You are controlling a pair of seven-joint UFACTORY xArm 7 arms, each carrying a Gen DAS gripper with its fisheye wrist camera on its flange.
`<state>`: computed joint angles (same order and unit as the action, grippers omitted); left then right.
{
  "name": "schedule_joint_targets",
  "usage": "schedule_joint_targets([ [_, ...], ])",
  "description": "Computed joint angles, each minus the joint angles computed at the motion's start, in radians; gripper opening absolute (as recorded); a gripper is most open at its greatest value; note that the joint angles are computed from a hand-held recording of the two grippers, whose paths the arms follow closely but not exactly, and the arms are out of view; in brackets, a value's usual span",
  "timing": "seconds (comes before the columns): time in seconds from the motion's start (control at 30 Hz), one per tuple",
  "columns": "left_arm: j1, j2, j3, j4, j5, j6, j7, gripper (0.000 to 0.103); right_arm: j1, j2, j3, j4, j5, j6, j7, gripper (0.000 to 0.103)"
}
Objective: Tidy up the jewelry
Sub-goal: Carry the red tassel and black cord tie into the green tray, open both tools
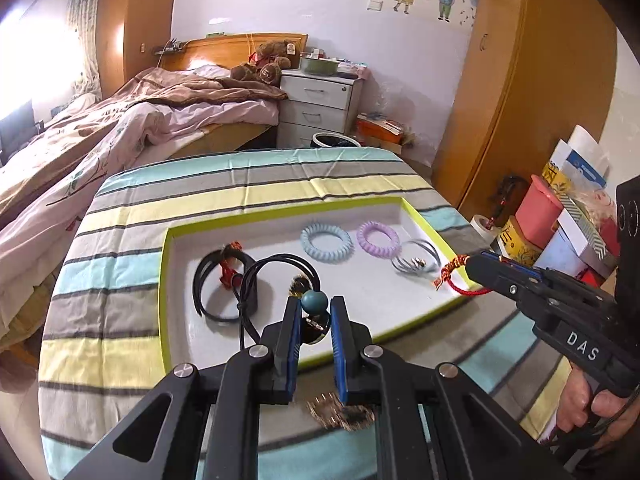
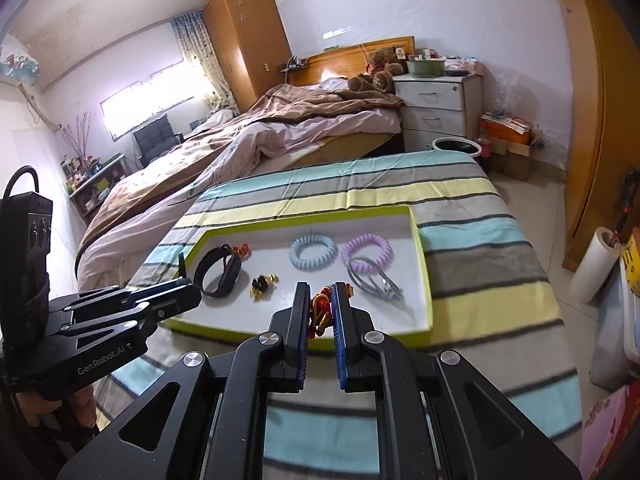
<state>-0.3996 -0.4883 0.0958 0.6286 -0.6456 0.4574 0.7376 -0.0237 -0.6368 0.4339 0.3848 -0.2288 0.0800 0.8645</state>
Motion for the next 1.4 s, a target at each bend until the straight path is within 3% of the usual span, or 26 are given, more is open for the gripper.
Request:
schedule_joint_targets([
  [0.23,0.005,0.142,0.005,0.134,-0.055,0.038,0.042,0.014,-0.024,0.163,-0.019,0.097,-0.018,-0.031,-0.045,0.011],
  [0.53,0.079,0.288,-0.08,0.264,-0.089,0.046,0.069,0.014,0.013,0.32,-0.084,0.168,0.004,-0.119,-0.117,0.011],
  [0.7,0.112,0.346,-0.12,0.289,-0.077,0.055,0.058,0.014,0.042,0.381,-0.116,0.188,0.019,-0.078,-0.148,0.011],
  [0.93,0.142,0.396,-0.153,0.309,-0.055,0.061,0.035,0.014,-0.036,0.383,-0.054,0.214,-0.119,0.019,-0.053,0.011],
  [1.03,0.152,0.418,-0.162,0.321,-0.041,0.063,0.014,0.014,0.018,0.394,-0.111,0.223,-0.127,0.058,-0.064,0.011],
  [1.2,0.164,0.433,-0.173,0.325,-0.028,0.079,-0.003,0.015,0.013,0.408,-0.107,0.251,-0.259,0.132,0.013,0.011],
  [1.4,0.17,0.437,-0.179,0.326,-0.027,0.077,-0.01,0.015,0.062,0.409,-0.16,0.249,-0.287,0.14,0.035,0.011],
])
